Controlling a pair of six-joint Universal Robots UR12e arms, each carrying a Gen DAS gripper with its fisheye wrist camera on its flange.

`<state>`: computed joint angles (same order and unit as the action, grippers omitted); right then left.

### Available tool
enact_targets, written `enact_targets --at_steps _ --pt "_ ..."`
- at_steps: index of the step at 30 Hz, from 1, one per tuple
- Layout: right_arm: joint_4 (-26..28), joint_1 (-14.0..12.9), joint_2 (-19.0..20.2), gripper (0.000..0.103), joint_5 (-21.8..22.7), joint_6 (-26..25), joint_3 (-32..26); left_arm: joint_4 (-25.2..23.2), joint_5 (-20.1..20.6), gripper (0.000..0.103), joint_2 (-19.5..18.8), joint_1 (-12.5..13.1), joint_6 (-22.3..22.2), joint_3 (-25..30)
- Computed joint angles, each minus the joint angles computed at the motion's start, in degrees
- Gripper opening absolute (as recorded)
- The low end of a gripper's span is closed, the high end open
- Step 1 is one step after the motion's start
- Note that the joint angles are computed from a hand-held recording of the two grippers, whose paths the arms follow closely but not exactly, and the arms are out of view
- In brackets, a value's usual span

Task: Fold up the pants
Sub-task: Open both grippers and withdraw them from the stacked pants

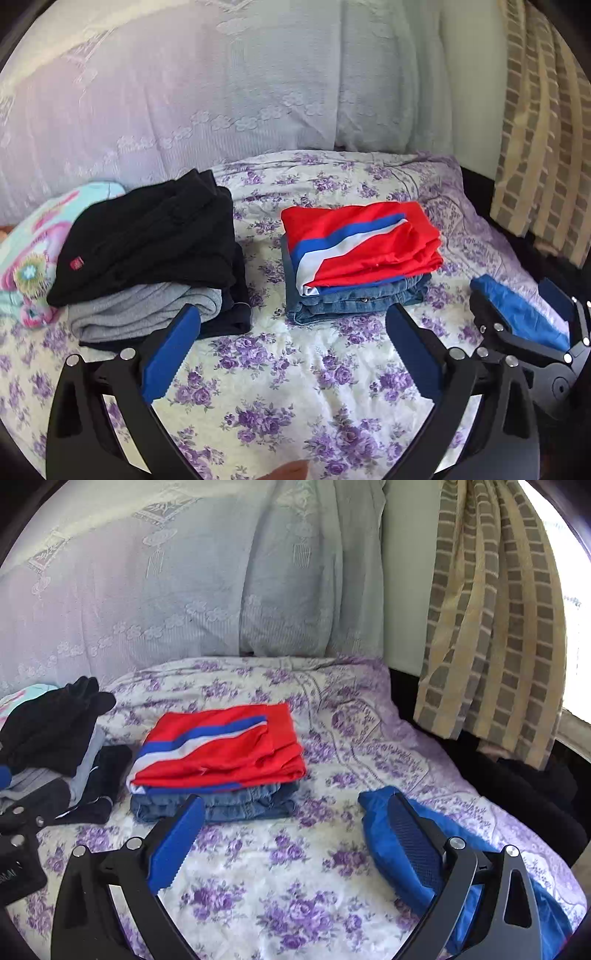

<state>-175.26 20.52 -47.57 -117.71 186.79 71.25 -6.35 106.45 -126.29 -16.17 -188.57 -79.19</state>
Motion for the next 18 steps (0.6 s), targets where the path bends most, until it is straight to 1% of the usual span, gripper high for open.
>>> enact_targets --at_steps 3,4,6,7,8,9,11,15,18 --pt "0.22 -0.05 -0.96 0.099 -0.27 1.00 2.59 0.13 -0.23 0.098 -0.08 -0.38 1.75 -0.04" --pt "0.58 -0.09 -1.17 0.099 -0.29 1.80 2.99 -0.07 -0.67 0.098 -0.03 -0.38 1.70 -0.10" --pt "-0.18 -0.38 -1.82 0.099 1.82 2.82 3.82 -1.08 -2.13 0.098 0.07 -0.30 1.03 -0.10" --pt "-1.06 -0.38 -1.87 0.099 1.82 2.72 4.05 -1.56 -2.68 0.098 0.12 -0.26 0.61 -0.11" --pt "-1.94 -0.12 -1.66 0.099 0.59 1.90 3.97 -1.51 -3.29 0.098 0.20 -0.17 -0.37 -0.28" --pt "-2.69 -0.01 -1.54 0.099 0.33 1.29 3.99 -1.72 -3.26 0.098 0.27 -0.17 -1.21 -0.35" --pt "-2.65 -0.08 -1.57 0.099 1.36 1.39 4.16 -2.06 -2.68 0.098 0.21 -0.33 -1.66 -0.26" --pt "-1.53 -0.16 -1.62 0.099 2.12 1.89 4.12 -1.52 -1.99 0.098 0.34 -0.67 -1.33 -0.65" --pt "-2.27 -0.14 -1.65 0.099 2.55 2.05 4.23 -0.98 -1.73 0.098 0.46 -0.84 -0.98 -0.86"
